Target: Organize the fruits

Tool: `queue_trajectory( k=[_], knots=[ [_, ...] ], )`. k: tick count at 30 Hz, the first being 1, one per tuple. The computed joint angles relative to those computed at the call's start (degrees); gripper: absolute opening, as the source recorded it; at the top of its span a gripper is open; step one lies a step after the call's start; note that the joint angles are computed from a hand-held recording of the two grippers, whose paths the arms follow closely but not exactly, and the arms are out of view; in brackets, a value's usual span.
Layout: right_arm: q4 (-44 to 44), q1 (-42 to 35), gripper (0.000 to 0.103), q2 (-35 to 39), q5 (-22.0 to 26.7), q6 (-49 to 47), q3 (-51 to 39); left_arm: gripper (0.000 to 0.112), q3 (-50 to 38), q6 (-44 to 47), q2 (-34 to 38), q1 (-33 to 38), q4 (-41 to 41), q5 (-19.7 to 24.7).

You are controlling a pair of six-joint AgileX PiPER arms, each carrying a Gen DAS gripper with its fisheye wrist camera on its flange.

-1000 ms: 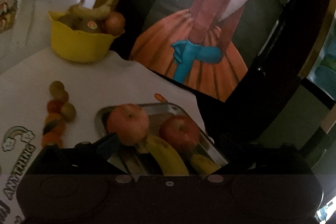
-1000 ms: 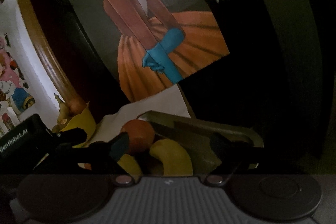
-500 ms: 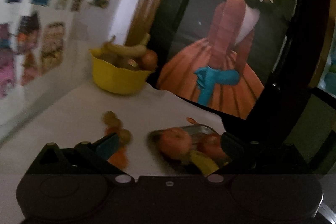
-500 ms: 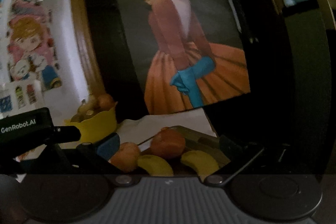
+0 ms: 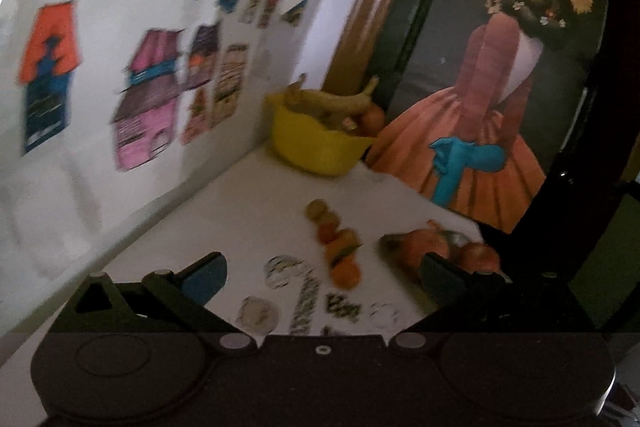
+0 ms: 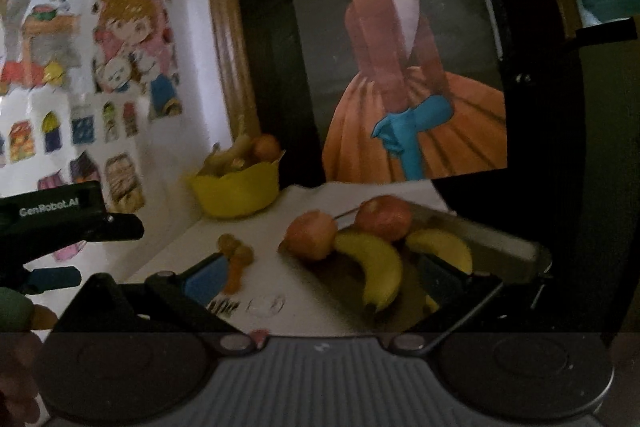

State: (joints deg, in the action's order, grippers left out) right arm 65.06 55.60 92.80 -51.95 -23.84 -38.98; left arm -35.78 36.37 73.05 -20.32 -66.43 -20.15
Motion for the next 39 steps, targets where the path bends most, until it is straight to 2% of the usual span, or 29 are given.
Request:
queue_trajectory(
  k=[5, 10, 19, 24, 29, 34, 39],
  knots=[
    [3.99, 4.72, 0.103, -0.17, 0.26, -1.79, 0.46, 0.102, 4.52, 2.15, -3.09, 2.11, -1.70, 1.13],
    [7.60, 8.28, 0.103, -0.08, 1.51, -3.79, 0.28, 0.102, 7.86, 7.12, -5.62, 2.65, -6.02, 0.22],
    [12.10, 10.83, 0.103, 2.92, 3.04, -8.37, -2.60, 0.102, 10.15, 10.72, -6.53, 4.86, -7.73, 1.37],
    [12.08, 10.11, 0.103, 3.38, 4.25, -8.95, -2.90, 0.102, 9.27, 15.72, -4.64, 4.84, -11.96, 0.88],
    [10.72, 8.83, 0.103, 3.76, 5.43, -5.73, -1.94, 0.102, 9.04, 16.49, -2.89, 4.45, -13.01, 0.35],
    [8.34, 9.39, 0.103, 3.66, 3.91, -1.69, -0.12, 0.102, 8.84, 16.72, -2.45, 3.29, -13.31, -0.78],
    [8.00, 9.26, 0.103, 3.60, 4.14, -1.66, -0.03, 0.102, 8.49, 17.43, -2.46, 2.34, -13.93, -1.69]
  ],
)
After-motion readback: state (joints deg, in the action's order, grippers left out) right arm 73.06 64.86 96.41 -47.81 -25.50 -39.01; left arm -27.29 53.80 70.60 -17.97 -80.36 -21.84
